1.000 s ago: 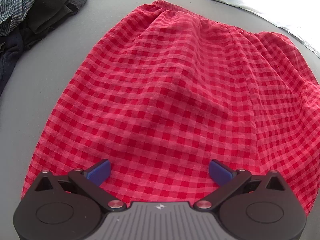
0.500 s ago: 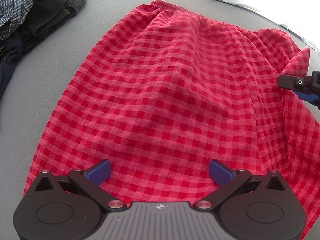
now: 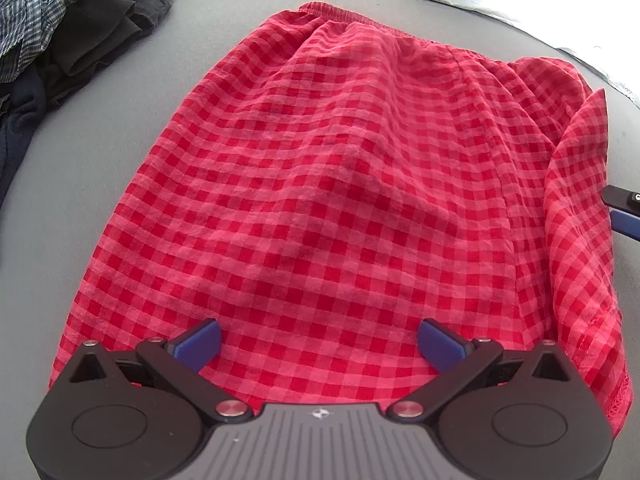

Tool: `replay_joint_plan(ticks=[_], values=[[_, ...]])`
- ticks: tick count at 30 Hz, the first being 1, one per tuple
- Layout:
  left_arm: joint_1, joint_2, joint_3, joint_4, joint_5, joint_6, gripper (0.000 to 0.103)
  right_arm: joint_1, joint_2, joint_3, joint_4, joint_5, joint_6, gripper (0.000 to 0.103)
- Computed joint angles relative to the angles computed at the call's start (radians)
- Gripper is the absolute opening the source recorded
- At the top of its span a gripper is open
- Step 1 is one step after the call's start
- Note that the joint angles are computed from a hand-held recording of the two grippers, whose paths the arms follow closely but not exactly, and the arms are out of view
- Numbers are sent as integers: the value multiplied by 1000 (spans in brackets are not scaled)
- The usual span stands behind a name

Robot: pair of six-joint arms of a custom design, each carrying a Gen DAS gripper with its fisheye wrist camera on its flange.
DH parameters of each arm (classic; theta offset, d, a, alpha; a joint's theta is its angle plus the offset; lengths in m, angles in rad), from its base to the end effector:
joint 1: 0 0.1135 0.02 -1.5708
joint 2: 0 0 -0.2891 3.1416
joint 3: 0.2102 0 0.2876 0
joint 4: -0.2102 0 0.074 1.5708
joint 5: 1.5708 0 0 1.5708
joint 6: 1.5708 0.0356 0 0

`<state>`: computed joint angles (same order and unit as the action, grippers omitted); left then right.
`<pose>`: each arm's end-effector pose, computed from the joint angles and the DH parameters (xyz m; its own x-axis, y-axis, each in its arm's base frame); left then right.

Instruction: Fold clothes

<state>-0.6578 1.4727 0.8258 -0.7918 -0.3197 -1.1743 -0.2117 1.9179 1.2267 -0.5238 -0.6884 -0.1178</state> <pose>0.2177 -0.1541 0.1727 -0.8081 -0.4822 -0.3382 -0.5121 0.8589 -0.0012 0.4043 -0.0638 0.1572 -0.9037 0.1014 -0.4159 -0.1614 0.8191 0.5504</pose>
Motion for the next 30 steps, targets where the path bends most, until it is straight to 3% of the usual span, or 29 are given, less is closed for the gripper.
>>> replay_joint_plan(ticks=[1, 3, 6, 14, 20, 22, 28, 30], values=[[1, -1, -1, 2, 0, 2, 103, 2, -3, -10, 9, -3, -9, 32], [2, 0, -3, 6, -1, 4, 103, 11, 4, 5, -27, -18, -66, 16], [1, -1, -5, 9, -5, 4, 103, 8, -1, 13, -58, -65, -114, 4], [-17, -7, -8, 2, -15, -11, 103, -92, -178, -14, -27, -62, -204, 2], [-18, -7, -5, -3, -15, -10, 103, -112, -287, -93, 116, 124, -355, 3], [-15, -9, -7, -1, -15, -4, 103, -113, -240, -82, 102, 174, -312, 5], [-19, -13, -11, 5, -21, 0, 103, -180, -172, -77, 119, 166, -158, 20], [-28, -20, -16, 0, -23, -9, 103, -202, -159, -69, 128, 171, -120, 21]])
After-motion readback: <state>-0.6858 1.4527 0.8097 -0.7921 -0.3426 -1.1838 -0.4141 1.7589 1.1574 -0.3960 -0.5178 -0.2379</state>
